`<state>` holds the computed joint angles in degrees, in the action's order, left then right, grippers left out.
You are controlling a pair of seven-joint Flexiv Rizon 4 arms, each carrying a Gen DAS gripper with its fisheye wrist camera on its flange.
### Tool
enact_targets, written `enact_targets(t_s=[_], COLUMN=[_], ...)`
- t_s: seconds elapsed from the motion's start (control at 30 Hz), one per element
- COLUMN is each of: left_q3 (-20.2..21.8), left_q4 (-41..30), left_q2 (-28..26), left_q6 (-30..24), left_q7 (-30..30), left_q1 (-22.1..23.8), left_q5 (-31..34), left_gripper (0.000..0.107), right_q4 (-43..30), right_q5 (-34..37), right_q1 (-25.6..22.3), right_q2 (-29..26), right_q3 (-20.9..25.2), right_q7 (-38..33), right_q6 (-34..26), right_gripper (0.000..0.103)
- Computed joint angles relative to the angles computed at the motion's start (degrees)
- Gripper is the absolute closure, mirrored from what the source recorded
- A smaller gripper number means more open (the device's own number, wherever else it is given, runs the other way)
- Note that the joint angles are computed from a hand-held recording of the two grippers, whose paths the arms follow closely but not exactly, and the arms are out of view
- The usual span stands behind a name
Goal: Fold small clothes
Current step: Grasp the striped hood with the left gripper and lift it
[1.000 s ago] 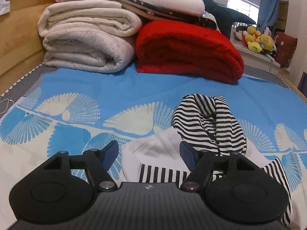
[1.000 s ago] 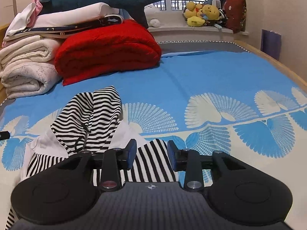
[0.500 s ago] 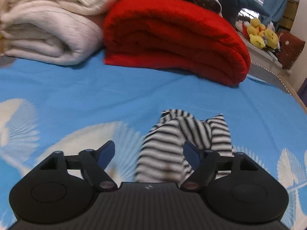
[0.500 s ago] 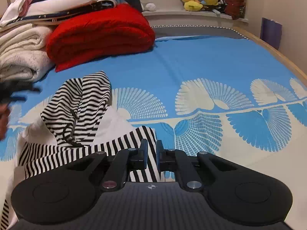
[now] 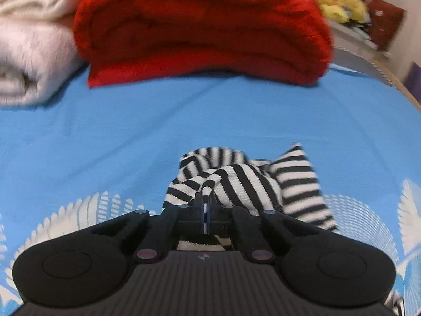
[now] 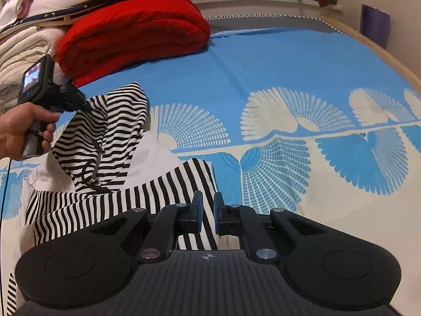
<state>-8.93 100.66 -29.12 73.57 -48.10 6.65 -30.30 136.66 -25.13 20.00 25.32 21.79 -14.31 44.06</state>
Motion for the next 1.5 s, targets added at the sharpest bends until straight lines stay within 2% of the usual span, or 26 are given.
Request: enact_targets(t_s=[0.07, 0.1, 0.17, 0.2, 0.23, 0.3, 0.37, 0.43, 0.5, 0.57, 0.6, 0.67, 0.7, 0.73, 0.8, 0.9, 1.0, 1.03, 1.13, 1.17, 1.23, 1.27, 1.33, 1.4, 1.43, 1.5], left_q3=[-7.14, -8.68, -6.16, -2.1, 0.71, 9.39, 13.03, 12.4, 9.92, 9.27, 10.25, 10.96, 10.9, 10.49, 7.99, 4.31, 3.64, 3.59, 4.53, 5.11, 5.8, 6.27, 8.02, 11.66, 14.28, 21.77], left_q4=[5.47, 8.88, 14.89, 17.77, 20.89, 26.7, 30.56, 31.95, 32.6, 33.6, 33.54, 34.19, 35.44, 36.89, 39.34, 38.97, 37.21, 36.76, 36.63, 37.15, 37.46, 38.12, 39.88, 40.37, 40.37, 38.43], left_q2=[4.19, 7.5, 15.07, 19.07, 23.07, 31.07, 38.24, 43.91, 48.82, 51.79, 52.01, 51.82, 51.62, 51.23, 49.69, 44.1, 38.55, 37.08, 34.63, 35.16, 35.32, 36.52, 40.65, 45.38, 47.56, 49.51], left_q6=[0.84, 0.3, -4.18, -9.33, -14.47, -28.1, -41.27, -51.61, -57.87, -59.02, -58.26, -54.72, -51.22, -47.05, -37.39, -26.37, -21.48, -19.66, -16.9, -17.01, -15.47, -14.13, -13.61, -21.23, -28.28, -46.94], left_q7=[8.66, 16.87, 31.4, 39.29, 43.45, 47.86, 48.73, 49.54, 49.15, 46.64, 42.27, 32.27, 27.97, 25.64, 21.11, 15.03, 13.98, 13.57, 11.63, 11.34, 12.17, 13.43, 21.64, 28.57, 31.38, 35.01], left_q1=[5.4, 5.95, 3.35, 0.95, 0.16, -1.25, 3.75, 11.75, 19.75, 24.07, 24.28, 24.33, 23.83, 22.8, 20.43, 17.65, 13.87, 12.85, 10.39, 9.41, 7.31, 5.9, 1.25, -2.59, -3.7, -5.53], left_q5=[-7.1, -16.1, -31.73, -36.37, -38.07, -33.65, -21.7, -9.03, 0.57, 0.55, -1.27, -5.41, -8.61, -11.66, -15.24, -15.78, -20.06, -20.69, -20.53, -20.3, -19.34, -19.9, -27.86, -33.62, -34.32, -28.52], left_gripper=[0.105, 0.105, 0.105, 0.105, 0.105, 0.106, 0.105, 0.104, 0.103, 0.101, 0.094, 0.074, 0.058, 0.05, 0.047, 0.042, 0.028, 0.028, 0.032, 0.043, 0.103, 0.103, 0.103, 0.103, 0.103, 0.1], right_q4=[-0.14, -0.25, -0.42, -0.47, -0.52, -0.73, -0.89, -0.95, -0.99, -1.09, -1.23, -1.35, -1.38, -1.41, -1.48, -1.34, -0.95, -0.81, -0.44, -0.37, -0.13, -0.01, 0.15, 0.32, 0.48, 0.74], right_q5=[0.11, 0.02, -0.21, -0.39, -0.66, -1.15, -1.34, -1.28, -1.05, -0.49, -0.16, 0.32, 0.34, 0.39, 0.76, 1.69, 3.07, 3.59, 4.47, 4.67, 5.03, 5.22, 5.56, 5.68, 5.66, 5.49], right_q1=[-0.07, -0.17, -0.38, -0.54, -0.69, -0.89, -0.92, -0.94, -0.87, -0.58, -0.38, 0.13, 0.34, 0.54, 1.04, 1.61, 2.29, 2.5, 2.59, 2.5, 2.19, 2.03, 1.64, 1.11, 0.81, 0.05], right_q2=[0.03, 0.1, 0.39, 0.56, 0.74, 0.94, 1.23, 1.64, 2.17, 2.76, 2.98, 3.37, 3.45, 3.48, 3.36, 3.38, 3.55, 3.66, 4.21, 4.46, 4.92, 5.09, 5.49, 5.99, 6.23, 6.85], right_q3=[-0.09, -0.05, -0.01, 0.0, 0.12, 0.47, 0.72, 0.97, 1.22, 1.46, 1.6, 1.77, 1.91, 2.07, 2.18, 2.36, 2.12, 1.95, 1.61, 1.51, 1.41, 1.35, 1.25, 1.34, 1.35, 1.58], right_q7=[0.09, 0.26, 0.66, 0.92, 1.25, 1.85, 2.49, 3.45, 4.49, 5.21, 5.46, 5.47, 5.37, 5.27, 4.92, 4.98, 4.63, 4.27, 3.18, 2.84, 2.59, 2.5, 2.46, 2.94, 3.23, 4.5], right_q6=[-0.1, -0.12, 0.07, 0.31, 0.5, 0.36, 0.16, 0.04, 0.05, -0.08, -0.29, -0.06, 0.16, 0.22, 0.42, 0.41, 0.66, 0.72, 0.68, 0.41, 0.22, 0.19, -0.14, -0.44, -0.39, -0.47], right_gripper=[0.095, 0.095, 0.095, 0.095, 0.095, 0.095, 0.095, 0.095, 0.095, 0.095, 0.095, 0.094, 0.094, 0.094, 0.094, 0.094, 0.094, 0.094, 0.094, 0.094, 0.094, 0.094, 0.094, 0.094, 0.094, 0.094])
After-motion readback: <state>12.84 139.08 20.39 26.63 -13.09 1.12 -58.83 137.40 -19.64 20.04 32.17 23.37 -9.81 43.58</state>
